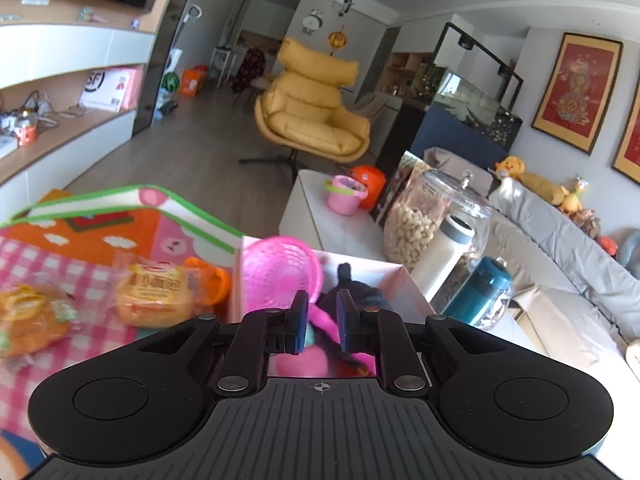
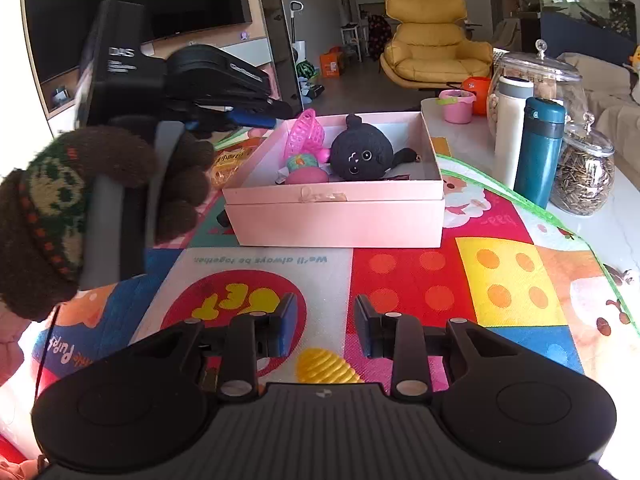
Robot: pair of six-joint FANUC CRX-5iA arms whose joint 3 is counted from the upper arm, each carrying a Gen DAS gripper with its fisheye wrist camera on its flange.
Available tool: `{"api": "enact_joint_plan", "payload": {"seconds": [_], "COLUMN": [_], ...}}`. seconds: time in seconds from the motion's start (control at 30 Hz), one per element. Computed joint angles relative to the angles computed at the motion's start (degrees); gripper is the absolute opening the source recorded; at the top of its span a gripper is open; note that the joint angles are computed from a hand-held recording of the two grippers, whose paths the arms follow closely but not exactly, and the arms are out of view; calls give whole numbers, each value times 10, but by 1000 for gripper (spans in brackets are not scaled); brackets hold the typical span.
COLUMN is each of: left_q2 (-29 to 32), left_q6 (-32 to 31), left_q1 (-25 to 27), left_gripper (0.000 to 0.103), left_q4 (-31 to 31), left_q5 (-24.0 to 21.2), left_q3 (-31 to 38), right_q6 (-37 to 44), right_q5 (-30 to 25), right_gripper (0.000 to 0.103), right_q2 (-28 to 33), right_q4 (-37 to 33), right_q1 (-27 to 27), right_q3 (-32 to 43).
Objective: Organize objects
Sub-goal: 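Lower the pink net into the pink box and open the left tool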
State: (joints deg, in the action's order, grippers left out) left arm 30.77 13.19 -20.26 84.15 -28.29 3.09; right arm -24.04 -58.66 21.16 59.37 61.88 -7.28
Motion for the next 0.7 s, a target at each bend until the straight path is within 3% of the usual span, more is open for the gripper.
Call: {"api": "enact_joint_plan", "payload": {"seconds": [0.03, 0.1, 0.17, 0.23, 0.37, 0.53, 0.6, 0.7], "left_q2": [-9, -27, -46, -57, -54, -52, -51, -54], "left_q6": [6, 16, 0, -19, 27, 41, 53, 48], "left_q1": [11, 32, 48, 62, 85, 95, 98, 101], "left_gripper": [17, 17, 17, 17, 17, 17, 17, 17], "left_q4": [-23, -63, -74, -82, -154, -170, -179, -179], "left_q5": [-12, -36, -60, -87, -135, -150, -154, -156], "left_q3": [-7, -24, -51, -75, -77, -85, -82, -82], "right_q6": [5, 20, 28, 27, 59, 45, 11, -20], "right_q5": [0, -9, -30, -27, -46, -57, -26, 103], "right_gripper": [31, 43, 49, 50, 51, 56, 56, 59], "right_q2": [-2, -6, -5, -10, 4, 8, -10, -67], "right_q4": [-1, -14, -31, -45, -94, -88, -74, -34], "right_q1": [1, 8, 20, 31, 39, 50, 48, 30], "right_q3": [-4, -9, -6, -14, 9, 9, -12, -77]}}
